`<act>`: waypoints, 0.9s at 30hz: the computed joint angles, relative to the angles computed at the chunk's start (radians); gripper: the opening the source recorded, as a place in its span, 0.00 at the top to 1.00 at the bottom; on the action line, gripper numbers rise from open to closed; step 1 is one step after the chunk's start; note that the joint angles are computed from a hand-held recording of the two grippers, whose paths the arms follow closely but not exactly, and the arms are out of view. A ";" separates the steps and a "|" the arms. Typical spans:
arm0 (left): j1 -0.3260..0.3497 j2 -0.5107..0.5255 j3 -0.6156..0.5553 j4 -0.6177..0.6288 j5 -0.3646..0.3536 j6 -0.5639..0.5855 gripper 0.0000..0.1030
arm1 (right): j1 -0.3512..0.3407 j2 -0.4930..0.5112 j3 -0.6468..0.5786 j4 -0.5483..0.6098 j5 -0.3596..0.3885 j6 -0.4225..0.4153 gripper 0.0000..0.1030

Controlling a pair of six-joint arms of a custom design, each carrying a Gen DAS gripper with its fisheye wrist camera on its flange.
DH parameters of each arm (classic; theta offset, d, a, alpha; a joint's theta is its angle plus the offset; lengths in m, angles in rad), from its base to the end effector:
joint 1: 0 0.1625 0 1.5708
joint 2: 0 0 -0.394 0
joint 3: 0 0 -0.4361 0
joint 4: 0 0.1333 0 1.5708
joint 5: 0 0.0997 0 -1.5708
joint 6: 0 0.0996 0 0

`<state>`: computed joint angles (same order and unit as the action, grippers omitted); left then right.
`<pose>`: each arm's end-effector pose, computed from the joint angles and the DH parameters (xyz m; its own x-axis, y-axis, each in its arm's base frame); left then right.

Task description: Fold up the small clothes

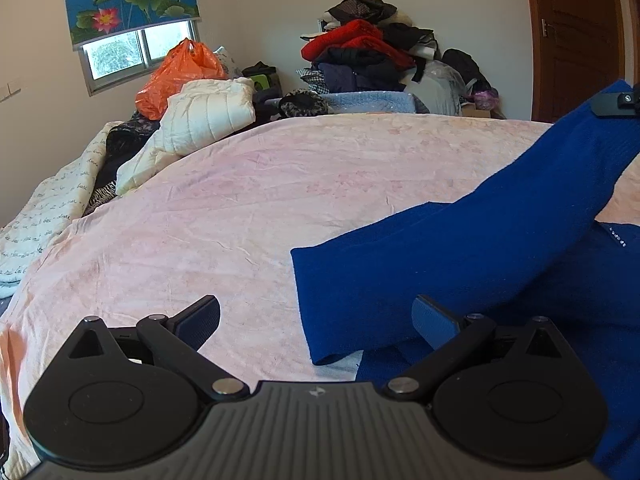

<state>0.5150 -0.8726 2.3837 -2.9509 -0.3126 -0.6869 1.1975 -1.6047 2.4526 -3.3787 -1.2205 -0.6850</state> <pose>-0.2133 -0.3828 -0.0144 -0.5806 -0.0554 -0.8123 0.6397 0.5861 -0.4972 0.0068 -0.4419 0.2573 -0.8890 -0.2753 0.3659 -0.4562 0.4647 -0.7589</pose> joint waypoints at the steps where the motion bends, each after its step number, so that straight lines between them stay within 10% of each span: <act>1: 0.002 0.001 -0.004 0.008 -0.007 -0.002 0.00 | -0.012 -0.006 0.001 0.002 0.003 0.009 0.92; 27: -0.005 0.035 -0.038 0.050 -0.063 0.012 0.00 | -0.162 -0.107 0.056 0.024 0.019 0.040 0.92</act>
